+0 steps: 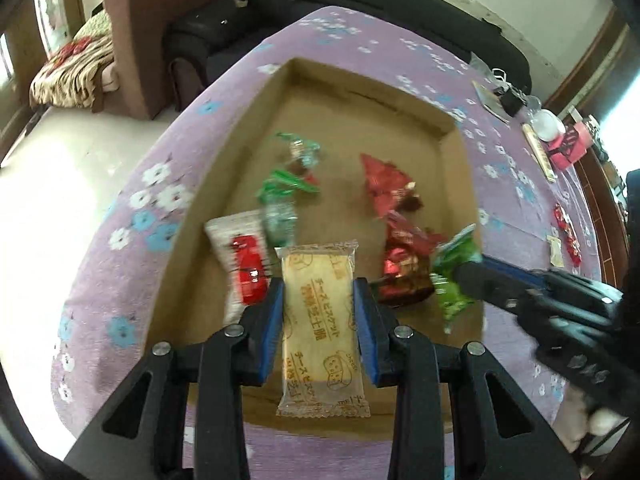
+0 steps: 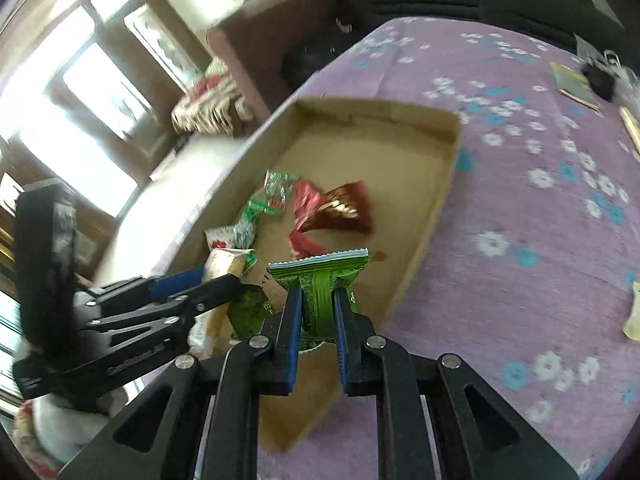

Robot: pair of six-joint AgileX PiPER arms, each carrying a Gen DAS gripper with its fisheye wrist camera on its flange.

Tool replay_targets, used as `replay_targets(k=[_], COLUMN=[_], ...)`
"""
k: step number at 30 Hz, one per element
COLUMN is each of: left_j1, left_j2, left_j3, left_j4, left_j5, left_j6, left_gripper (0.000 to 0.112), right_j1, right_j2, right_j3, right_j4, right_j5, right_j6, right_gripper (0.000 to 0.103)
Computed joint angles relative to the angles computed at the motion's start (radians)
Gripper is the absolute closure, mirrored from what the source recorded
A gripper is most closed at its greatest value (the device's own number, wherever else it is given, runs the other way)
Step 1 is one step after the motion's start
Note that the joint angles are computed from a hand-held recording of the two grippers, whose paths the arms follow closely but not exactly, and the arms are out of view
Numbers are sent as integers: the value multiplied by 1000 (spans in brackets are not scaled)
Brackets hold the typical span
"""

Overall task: Organize snacks
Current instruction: 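Carry both snacks to the box and open both grippers to release them, then grasp the white wrapped candy with the left gripper while the right grasps a red candy bar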

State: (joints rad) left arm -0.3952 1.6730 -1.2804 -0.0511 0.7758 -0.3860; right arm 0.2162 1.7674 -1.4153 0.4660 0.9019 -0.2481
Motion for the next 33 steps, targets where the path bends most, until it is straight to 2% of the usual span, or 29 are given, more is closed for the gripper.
replay_targets(k=[5,8,12,15,19,24,25,28,30,33], left_j1=[58,71,77,54,-31,-152,-172,-239,-283,-348], left_j2=[-49,-68,-86,-76,-22,113,145,257,347,519], left_j3=[30,11,-36,-88,-187,-345,-379,-512,-624,-872], left_j4=[-98,-106,-133,-150,-180,-234,-249,-253,-244,-213], left_j5=[-27,-20,-19,-16,2,45,54,89,119,204], left_j6=[108,132,164,177,185,189,189,151,114,46], left_gripper=[72,71,61,56,54,54,54,54,54,54], right_j1=[53,62,37,-56,-283,-576,-633,-737,-784,-827], right_j2=[47,52,-28,-115,-203,-208,-193,-126,-72,25], right_j3=[-18,-20,36,117,217,227,205,128,70,-31], right_j4=[-42,-6,3,40,50,-31,-59,-130,-137,-113], right_j5=[-1,13,-22,-42,-37,-41,-48,-72,-67,-46], right_j6=[85,49,18,-14,-55,-128,-148,-205,-264,-355], right_gripper=[89,87,83,77,75,74,71,59,59,59])
